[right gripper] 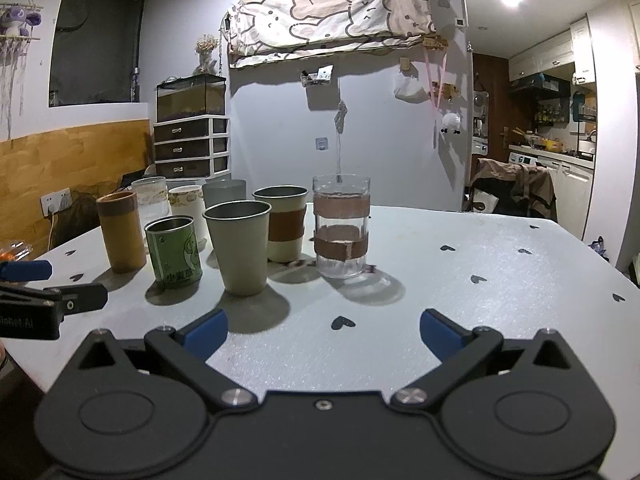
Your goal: Flip cup upright
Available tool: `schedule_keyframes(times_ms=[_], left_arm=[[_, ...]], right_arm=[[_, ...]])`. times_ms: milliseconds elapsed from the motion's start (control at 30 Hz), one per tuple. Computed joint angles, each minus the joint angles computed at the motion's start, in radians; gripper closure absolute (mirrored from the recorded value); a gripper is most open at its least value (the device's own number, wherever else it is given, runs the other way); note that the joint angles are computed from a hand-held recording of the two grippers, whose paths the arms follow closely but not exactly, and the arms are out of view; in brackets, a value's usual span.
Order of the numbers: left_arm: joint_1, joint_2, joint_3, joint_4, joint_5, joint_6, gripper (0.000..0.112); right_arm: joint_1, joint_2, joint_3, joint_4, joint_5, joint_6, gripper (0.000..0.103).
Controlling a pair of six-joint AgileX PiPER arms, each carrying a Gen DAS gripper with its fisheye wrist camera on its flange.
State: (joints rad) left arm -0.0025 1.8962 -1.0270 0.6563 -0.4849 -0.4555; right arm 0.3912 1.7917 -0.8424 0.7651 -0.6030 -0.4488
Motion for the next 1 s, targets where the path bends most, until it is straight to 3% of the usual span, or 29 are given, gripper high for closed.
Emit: schedule_keyframes(times_ms=[1000], left_arm=[[0.002, 0.001, -0.002, 0.005, 0.001, -0.005, 0.009]], right_arm=[[0.004, 0.012, -0.005, 0.005, -0.002, 0.002, 0.0]])
